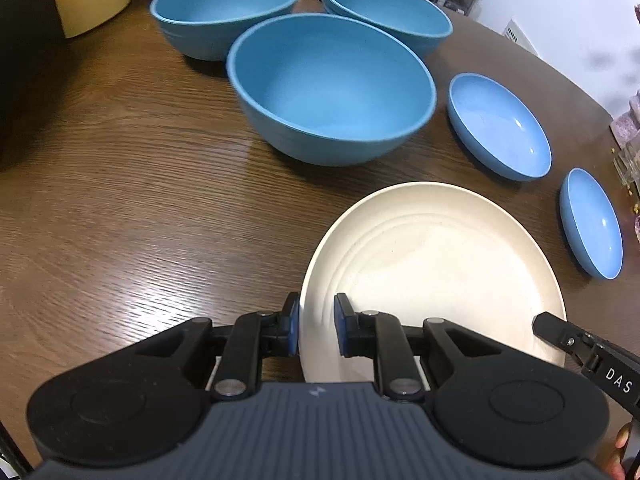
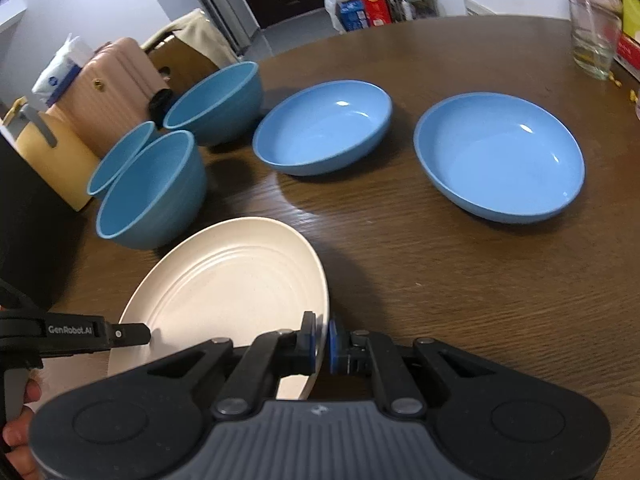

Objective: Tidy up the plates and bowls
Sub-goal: 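Lift the cream plate with the left tool and carry it aside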

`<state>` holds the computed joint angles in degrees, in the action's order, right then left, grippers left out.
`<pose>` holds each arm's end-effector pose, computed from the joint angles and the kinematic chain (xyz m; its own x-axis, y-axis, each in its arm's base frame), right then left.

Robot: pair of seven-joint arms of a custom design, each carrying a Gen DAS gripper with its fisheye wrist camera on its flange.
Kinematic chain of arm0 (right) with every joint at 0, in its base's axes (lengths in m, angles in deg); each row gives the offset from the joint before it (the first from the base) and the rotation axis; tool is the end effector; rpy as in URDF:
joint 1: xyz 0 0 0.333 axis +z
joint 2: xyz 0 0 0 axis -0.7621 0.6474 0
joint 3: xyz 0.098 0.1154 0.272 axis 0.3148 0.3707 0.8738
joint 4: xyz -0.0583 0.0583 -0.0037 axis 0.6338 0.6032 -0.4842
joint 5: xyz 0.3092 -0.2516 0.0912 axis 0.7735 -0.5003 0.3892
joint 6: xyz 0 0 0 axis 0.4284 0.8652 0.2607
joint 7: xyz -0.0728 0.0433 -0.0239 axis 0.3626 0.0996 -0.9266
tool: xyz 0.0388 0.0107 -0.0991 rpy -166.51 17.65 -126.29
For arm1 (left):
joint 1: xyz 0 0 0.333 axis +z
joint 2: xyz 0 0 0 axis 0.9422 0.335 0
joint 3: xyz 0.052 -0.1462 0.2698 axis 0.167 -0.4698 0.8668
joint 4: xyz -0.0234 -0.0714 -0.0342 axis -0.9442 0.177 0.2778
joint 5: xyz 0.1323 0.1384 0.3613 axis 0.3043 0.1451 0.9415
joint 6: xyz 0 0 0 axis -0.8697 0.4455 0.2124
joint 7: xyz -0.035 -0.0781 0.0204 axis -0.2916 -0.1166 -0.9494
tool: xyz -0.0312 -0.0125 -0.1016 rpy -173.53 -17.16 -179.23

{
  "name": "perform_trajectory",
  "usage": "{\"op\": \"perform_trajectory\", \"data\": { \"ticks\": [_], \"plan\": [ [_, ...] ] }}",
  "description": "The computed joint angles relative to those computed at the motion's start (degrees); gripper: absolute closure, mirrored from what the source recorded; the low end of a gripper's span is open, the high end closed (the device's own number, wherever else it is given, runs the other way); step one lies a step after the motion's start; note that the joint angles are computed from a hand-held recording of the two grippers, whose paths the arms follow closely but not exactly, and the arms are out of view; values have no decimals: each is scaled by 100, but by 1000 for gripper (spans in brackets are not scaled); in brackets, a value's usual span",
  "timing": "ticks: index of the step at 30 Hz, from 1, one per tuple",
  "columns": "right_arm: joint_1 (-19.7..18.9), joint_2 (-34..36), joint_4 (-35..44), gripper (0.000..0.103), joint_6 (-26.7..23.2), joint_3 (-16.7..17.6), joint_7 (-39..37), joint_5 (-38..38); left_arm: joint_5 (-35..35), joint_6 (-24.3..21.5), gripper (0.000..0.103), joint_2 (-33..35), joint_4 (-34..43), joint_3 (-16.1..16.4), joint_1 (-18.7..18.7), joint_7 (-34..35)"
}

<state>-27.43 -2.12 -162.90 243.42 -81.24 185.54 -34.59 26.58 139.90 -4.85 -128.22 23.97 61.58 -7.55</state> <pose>0.6645 0.2999 0.3897 0.0720 -0.9266 -0.3690 -0.8547 0.1333 -0.5017 0.6906 -0.2146 0.4138 0.1749 -0.9740 0.1438 -0.9092 -0.2159 -0.3561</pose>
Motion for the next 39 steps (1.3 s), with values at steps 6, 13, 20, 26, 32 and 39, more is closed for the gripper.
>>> {"op": "perform_trajectory", "data": {
  "ticks": [6, 13, 20, 26, 32, 39],
  "plan": [
    [236, -16, 67, 97, 36, -81, 233, -187, -138, 277, 85, -472, -611, 1, 213, 169],
    [637, -39, 73, 97, 91, -209, 787, -539, -390, 366, 85, -760, -979, 35, 496, 547],
    [1041, 267, 515, 97, 39, -384, 1461, -969, -435, 345, 85, -908, -1167, 138, 691, 874],
    [1355, 578, 963, 97, -6, -531, 2007, -1299, -467, 403, 85, -1040, -1355, 210, 861, 1147],
    [1544, 932, 1460, 97, -142, -570, 2372, -1483, -481, 486, 85, -1093, -1489, 277, 1012, 1386],
    [1696, 1369, 2088, 96, -426, -588, 2562, -1611, -540, 488, 84, -1053, -1526, 326, 1161, 1610]
  ]
}}
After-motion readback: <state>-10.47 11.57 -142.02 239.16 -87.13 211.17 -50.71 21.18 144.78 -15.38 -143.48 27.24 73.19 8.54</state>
